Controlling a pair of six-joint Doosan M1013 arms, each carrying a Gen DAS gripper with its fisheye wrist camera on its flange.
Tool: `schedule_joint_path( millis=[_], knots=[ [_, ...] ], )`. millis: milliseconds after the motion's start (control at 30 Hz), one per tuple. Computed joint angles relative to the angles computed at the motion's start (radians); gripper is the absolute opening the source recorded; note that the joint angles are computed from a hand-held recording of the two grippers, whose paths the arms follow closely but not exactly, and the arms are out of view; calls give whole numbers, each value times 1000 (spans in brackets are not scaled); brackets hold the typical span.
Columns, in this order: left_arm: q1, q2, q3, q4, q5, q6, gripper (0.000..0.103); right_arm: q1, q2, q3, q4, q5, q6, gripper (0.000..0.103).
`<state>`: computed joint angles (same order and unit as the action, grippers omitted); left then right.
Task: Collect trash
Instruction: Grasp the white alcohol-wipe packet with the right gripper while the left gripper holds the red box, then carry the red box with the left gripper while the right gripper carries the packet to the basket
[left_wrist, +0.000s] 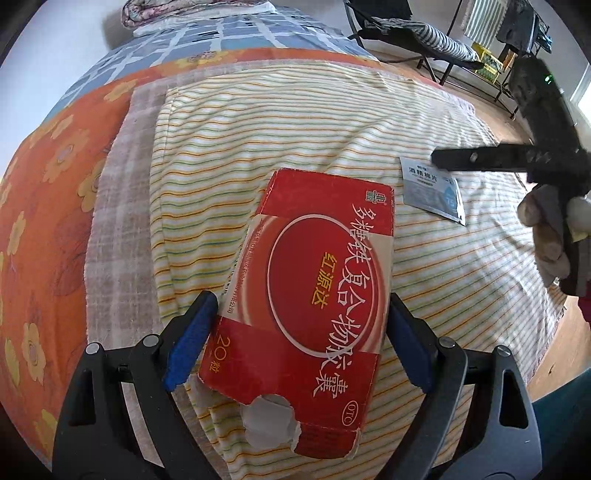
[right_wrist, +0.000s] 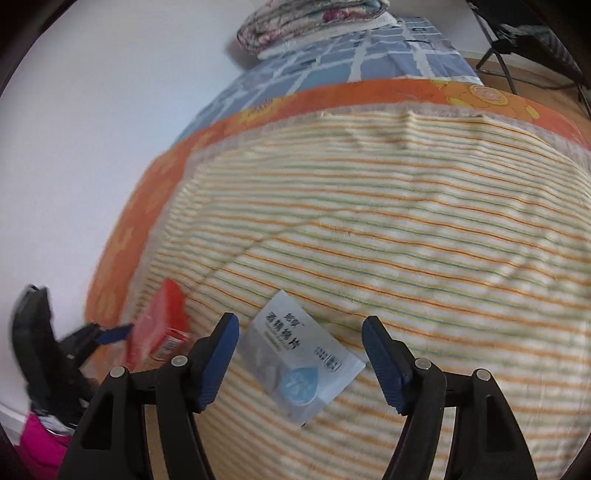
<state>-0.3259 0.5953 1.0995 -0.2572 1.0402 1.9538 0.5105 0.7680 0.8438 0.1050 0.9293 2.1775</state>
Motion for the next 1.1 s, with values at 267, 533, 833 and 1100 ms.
schedule_joint_path(
  millis=[267, 533, 833, 1100],
  knots=[
    [2, -12, 8, 8, -12, -10, 91, 34, 35, -79, -26, 140, -137, 69],
    [-2, -47, 37, 20, -28, 3, 66, 108, 129, -257, -297, 366, -199, 67],
    [-18, -45, 49, 87, -34, 11, 78, 114, 101, -206, -293, 344, -139, 65],
    [-25, -7, 14, 126, -63, -67, 96, 115, 96, -197, -285, 337, -122, 65]
  ],
)
